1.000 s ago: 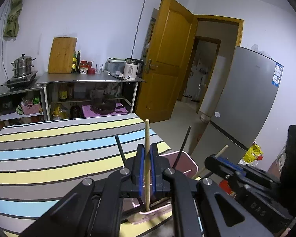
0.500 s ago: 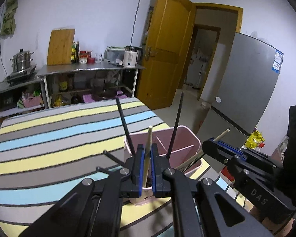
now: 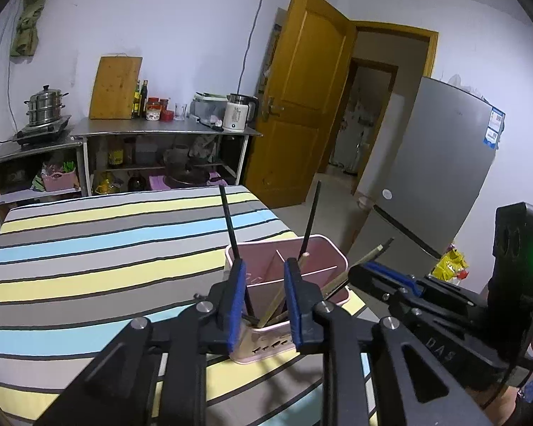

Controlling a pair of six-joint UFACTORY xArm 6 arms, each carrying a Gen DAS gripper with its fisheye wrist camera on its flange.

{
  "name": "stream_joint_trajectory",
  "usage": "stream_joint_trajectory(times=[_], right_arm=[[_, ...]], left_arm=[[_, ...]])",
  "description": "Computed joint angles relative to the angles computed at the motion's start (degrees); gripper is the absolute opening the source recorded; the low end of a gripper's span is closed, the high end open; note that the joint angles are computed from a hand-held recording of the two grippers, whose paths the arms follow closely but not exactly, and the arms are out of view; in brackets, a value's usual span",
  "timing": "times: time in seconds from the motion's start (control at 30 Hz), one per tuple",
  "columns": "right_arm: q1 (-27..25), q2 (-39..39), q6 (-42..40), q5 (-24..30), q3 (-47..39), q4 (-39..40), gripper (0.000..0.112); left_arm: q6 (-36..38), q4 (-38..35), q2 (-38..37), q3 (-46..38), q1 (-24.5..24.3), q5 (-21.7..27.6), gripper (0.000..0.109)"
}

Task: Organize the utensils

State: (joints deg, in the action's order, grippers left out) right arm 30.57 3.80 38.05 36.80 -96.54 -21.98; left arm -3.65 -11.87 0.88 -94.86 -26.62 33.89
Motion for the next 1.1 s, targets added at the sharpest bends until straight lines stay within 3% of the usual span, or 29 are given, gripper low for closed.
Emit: stream_joint_trajectory(times=[0.1, 0.6, 1.1], right_arm=[[0.4, -2.1, 1.7, -1.1, 2.1, -1.8, 0.023], [4.1, -12.0, 11.6, -3.3, 15.4, -10.3, 0.024], [9.7, -17.4, 19.9, -0.1, 23.3, -20.2, 0.024]], left_arm=[[-0.1, 0.2, -2.3, 2.6, 0.0, -1.4, 0.025], [-2.2, 3.4, -14.6, 20.2, -1.1, -8.0, 0.03], [-8.4, 11.2, -23.7, 33.4, -3.1, -13.4, 0.03]])
